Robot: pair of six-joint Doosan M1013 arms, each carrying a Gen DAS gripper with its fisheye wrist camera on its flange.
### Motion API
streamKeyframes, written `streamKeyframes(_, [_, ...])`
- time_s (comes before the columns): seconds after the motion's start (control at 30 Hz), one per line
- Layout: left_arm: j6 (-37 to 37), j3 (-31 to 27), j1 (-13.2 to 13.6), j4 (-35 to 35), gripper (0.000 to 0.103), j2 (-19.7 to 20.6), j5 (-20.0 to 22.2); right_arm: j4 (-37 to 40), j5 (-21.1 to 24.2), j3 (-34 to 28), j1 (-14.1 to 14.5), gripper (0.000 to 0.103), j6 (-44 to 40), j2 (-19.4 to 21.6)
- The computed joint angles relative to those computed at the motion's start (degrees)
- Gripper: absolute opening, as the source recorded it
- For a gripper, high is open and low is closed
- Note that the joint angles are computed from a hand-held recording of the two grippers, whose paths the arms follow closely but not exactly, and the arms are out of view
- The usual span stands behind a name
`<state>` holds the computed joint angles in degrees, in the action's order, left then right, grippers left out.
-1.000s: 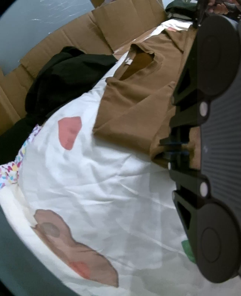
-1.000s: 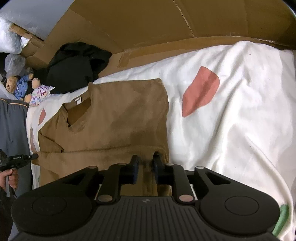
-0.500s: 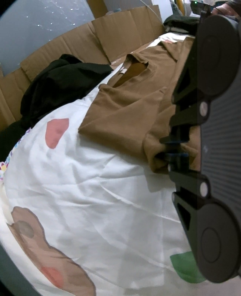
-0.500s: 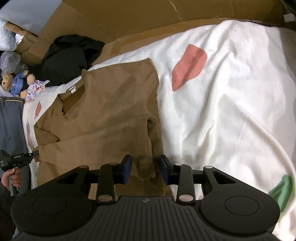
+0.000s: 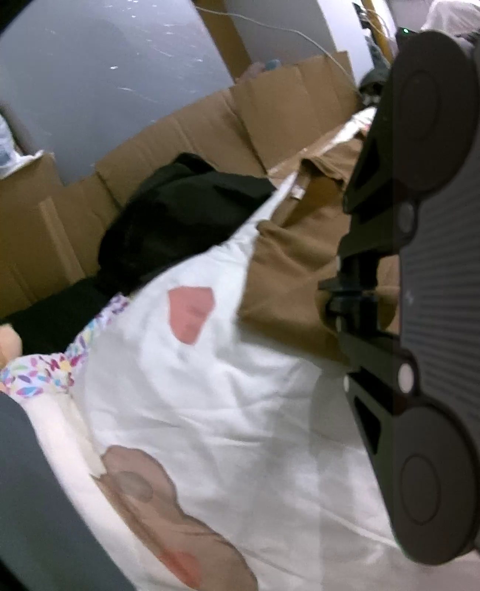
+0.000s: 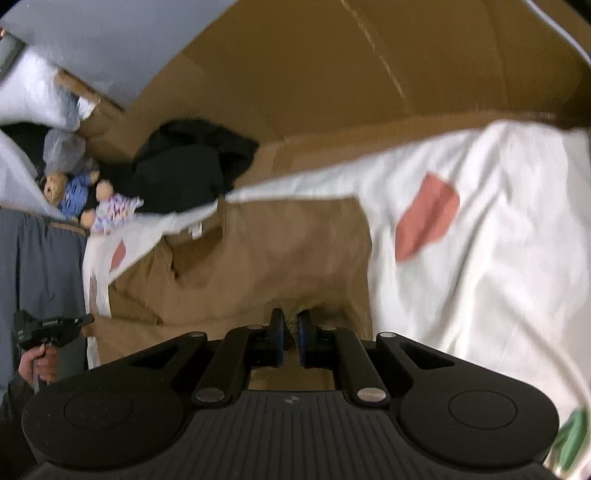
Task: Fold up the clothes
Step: 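Lift the hem with both grippers and fold it toward the collar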
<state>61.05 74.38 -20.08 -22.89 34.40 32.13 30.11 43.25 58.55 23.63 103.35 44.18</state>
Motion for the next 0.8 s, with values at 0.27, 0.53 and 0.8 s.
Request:
streamKeyframes(0.27, [-4.99,-2.23,-0.27,5.13,0.002,1.33,0.74,-5.96,1.03,-4.28,0.02,0.007,7.13,2.43])
streamKeyframes(0.53, [-10.11,-2.75,-0.4,9.84,0.002,1.37,0.79,-9.56,0.57,-6.58,-0.29,0.007,10.23,3.54])
streamKeyframes(0.8, [-13.46,-4.06,-0.36,12.01,0.002,2.41,1.86,-11.01,1.67,-9.58,-0.57,0.007,11.22,5.21])
